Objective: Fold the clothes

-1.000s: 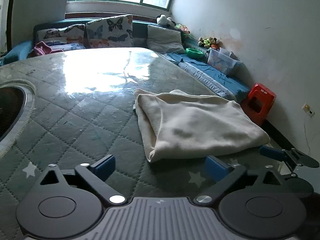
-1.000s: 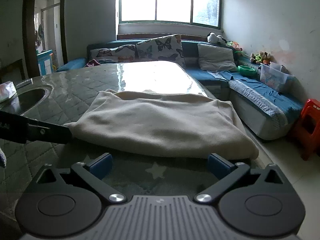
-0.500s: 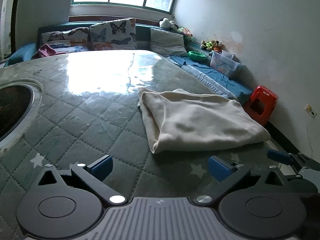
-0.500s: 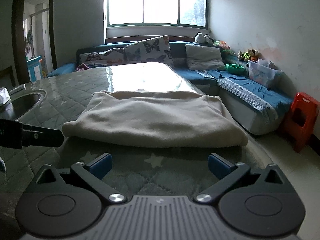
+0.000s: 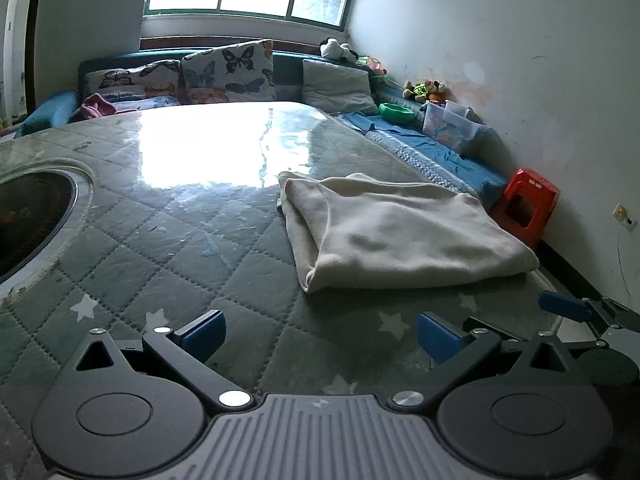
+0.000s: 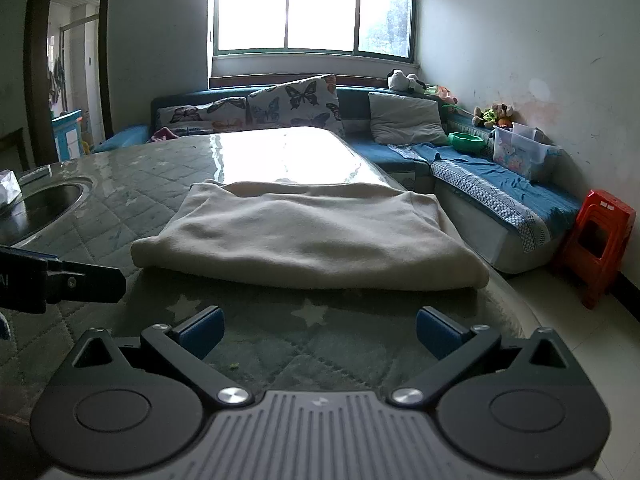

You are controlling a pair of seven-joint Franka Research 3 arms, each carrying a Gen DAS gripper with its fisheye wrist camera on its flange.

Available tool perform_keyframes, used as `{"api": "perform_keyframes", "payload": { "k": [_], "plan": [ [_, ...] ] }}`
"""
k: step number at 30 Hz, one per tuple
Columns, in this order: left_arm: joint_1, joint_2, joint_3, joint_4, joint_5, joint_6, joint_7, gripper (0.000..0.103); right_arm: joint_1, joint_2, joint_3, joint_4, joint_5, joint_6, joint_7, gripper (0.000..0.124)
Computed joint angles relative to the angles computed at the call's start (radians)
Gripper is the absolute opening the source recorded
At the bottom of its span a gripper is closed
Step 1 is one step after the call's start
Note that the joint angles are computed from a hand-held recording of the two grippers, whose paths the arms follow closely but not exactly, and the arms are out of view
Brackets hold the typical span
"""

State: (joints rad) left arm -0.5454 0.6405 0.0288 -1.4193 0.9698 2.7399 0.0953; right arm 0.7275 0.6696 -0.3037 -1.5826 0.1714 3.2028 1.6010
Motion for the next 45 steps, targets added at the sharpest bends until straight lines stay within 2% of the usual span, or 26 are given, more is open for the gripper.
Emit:
{"api": "perform_keyframes", "payload": {
  "k": [23,37,45],
  "plan": [
    [-0.018,-0.03,-0.014,-0.026,0.077,-0.045,-0.036,0.103,0.018,-0.039,0.005,-0.062,0.077,0.056,-0.083,0.103],
    [-0.01,-0.023,-0.025,-0.016,0.06,-0.053,-0.005,0.103,0.013,-0.024,0.012,-0.037,0.085,0.034,-0.095,0.103],
    [0.001,-0.008,-0.026,0.0,0.022,-0.047,0.037,0.103,0.003,0.002,0.008,0.005,0.053,-0.008,-0.056,0.103]
  ]
}}
